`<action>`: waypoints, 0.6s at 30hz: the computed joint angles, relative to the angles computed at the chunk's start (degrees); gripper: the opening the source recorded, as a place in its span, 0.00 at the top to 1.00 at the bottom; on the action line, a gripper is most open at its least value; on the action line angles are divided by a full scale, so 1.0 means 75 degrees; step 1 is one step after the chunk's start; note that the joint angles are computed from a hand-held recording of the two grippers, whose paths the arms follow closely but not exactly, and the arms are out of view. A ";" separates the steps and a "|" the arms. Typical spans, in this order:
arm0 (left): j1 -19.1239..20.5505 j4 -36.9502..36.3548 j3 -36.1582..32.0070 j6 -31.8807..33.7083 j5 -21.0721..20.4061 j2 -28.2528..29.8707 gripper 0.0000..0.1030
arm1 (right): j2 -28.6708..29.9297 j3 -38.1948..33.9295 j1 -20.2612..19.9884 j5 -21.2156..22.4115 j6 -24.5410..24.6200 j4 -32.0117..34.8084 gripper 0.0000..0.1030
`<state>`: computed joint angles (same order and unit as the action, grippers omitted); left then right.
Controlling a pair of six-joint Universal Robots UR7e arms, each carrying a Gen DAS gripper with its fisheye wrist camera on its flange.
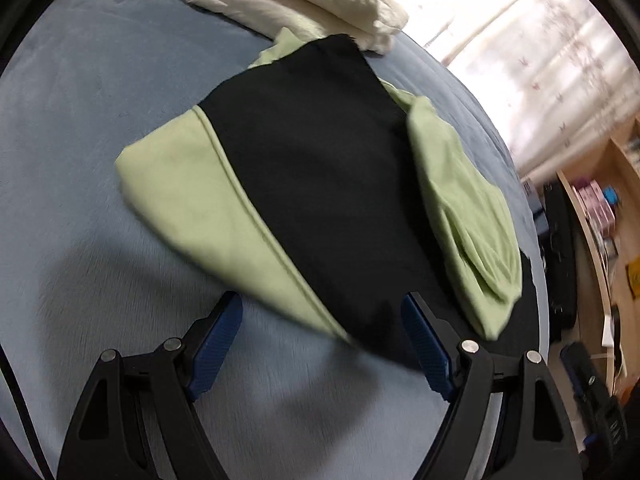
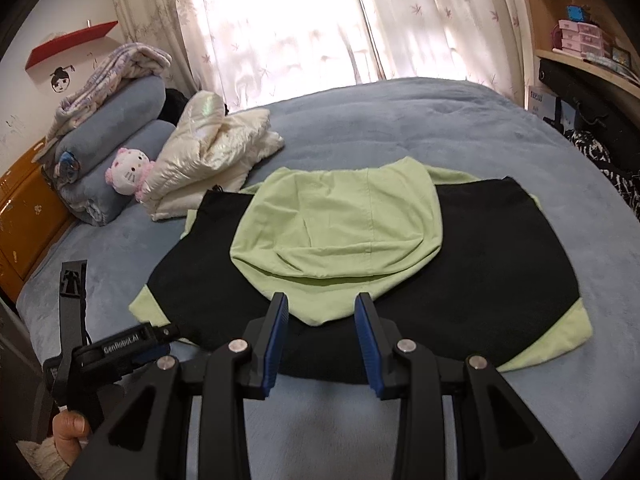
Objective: Fold large clothes
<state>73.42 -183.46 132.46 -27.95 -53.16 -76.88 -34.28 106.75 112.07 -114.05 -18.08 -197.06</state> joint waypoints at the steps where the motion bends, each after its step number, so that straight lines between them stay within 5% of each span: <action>1: 0.0077 -0.0122 -0.0123 0.0129 -0.0021 0.0138 0.20 | 0.0102 -0.0173 -0.0043 0.0018 -0.0014 0.0122 0.66; 9: 0.0283 -0.1289 -0.0976 0.0968 0.0462 0.1207 0.13 | 0.0994 -0.1731 -0.0234 0.0000 -0.0281 0.0762 0.67; 11: 0.0222 -0.1843 -0.1136 0.1190 0.0785 0.1459 0.32 | 0.1230 -0.2114 -0.0312 0.0055 -0.0323 0.0938 0.68; 13: 0.0176 -0.2022 -0.1266 0.1394 0.1087 0.1558 0.76 | 0.1475 -0.2470 -0.0364 0.0010 -0.0490 0.1090 0.80; 15: 0.0156 -0.2127 -0.1374 0.1704 0.1060 0.1580 0.89 | 0.1710 -0.2779 -0.0404 -0.0115 -0.0672 0.1309 0.86; 18: -0.0277 -0.2858 -0.1399 0.2724 0.1600 0.1751 0.93 | 0.1866 -0.2983 -0.0475 -0.0287 -0.0636 0.2073 0.89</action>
